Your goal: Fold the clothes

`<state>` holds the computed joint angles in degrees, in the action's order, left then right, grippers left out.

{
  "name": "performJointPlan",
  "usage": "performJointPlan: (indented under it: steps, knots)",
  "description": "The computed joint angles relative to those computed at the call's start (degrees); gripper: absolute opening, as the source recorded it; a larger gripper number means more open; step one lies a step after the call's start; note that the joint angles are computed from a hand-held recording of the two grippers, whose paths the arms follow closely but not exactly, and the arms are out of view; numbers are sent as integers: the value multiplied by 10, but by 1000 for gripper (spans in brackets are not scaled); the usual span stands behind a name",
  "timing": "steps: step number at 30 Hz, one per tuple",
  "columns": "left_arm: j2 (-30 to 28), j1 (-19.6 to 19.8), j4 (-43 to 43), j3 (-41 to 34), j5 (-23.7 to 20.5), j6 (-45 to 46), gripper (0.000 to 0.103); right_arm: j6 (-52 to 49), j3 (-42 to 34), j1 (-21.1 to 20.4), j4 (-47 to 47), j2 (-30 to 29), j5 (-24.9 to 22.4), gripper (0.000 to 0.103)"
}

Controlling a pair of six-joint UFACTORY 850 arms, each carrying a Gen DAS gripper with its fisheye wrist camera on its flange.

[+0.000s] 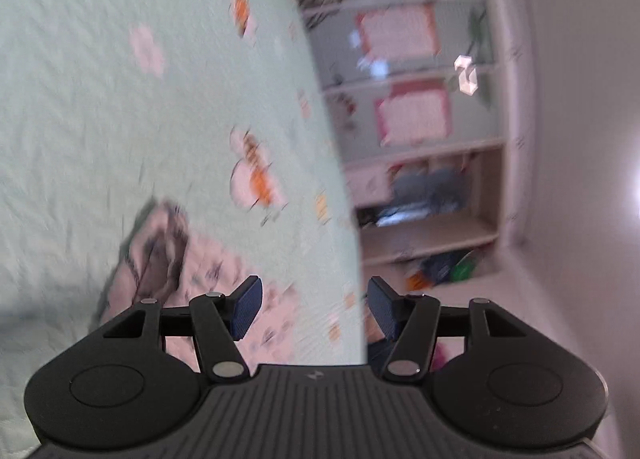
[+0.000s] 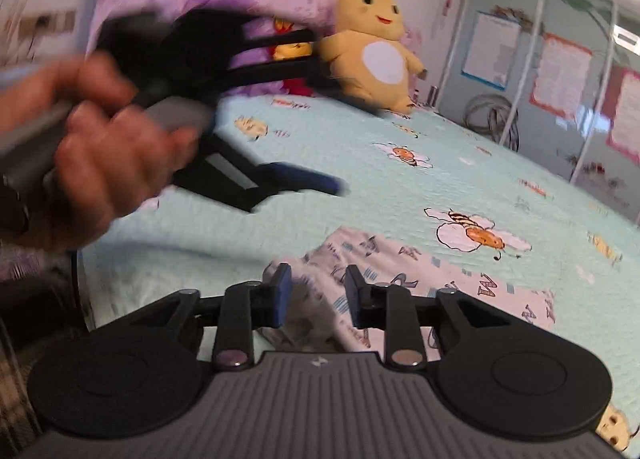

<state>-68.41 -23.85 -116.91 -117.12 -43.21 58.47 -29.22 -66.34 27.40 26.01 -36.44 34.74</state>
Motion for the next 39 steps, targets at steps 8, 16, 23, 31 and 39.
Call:
performJointPlan:
  steps: [8,16,23,31,39]
  knots:
    - [-53,-2,101,-62,82,-110,3,-18,-44,-2,-2,-54,-36,30]
    - [52,-14,-92,86,67,126,56,166,68,-25,-123,28,48,30]
    - [45,-35,-3,78,187,111,5,202,145,-49,-54,84,82,30]
    - [79,-44,-170,126,204,246,4,295,198,-90,-65,107,88,30]
    - [78,-49,-314,110,224,344,59,435,212,-140,-141,105,93,42]
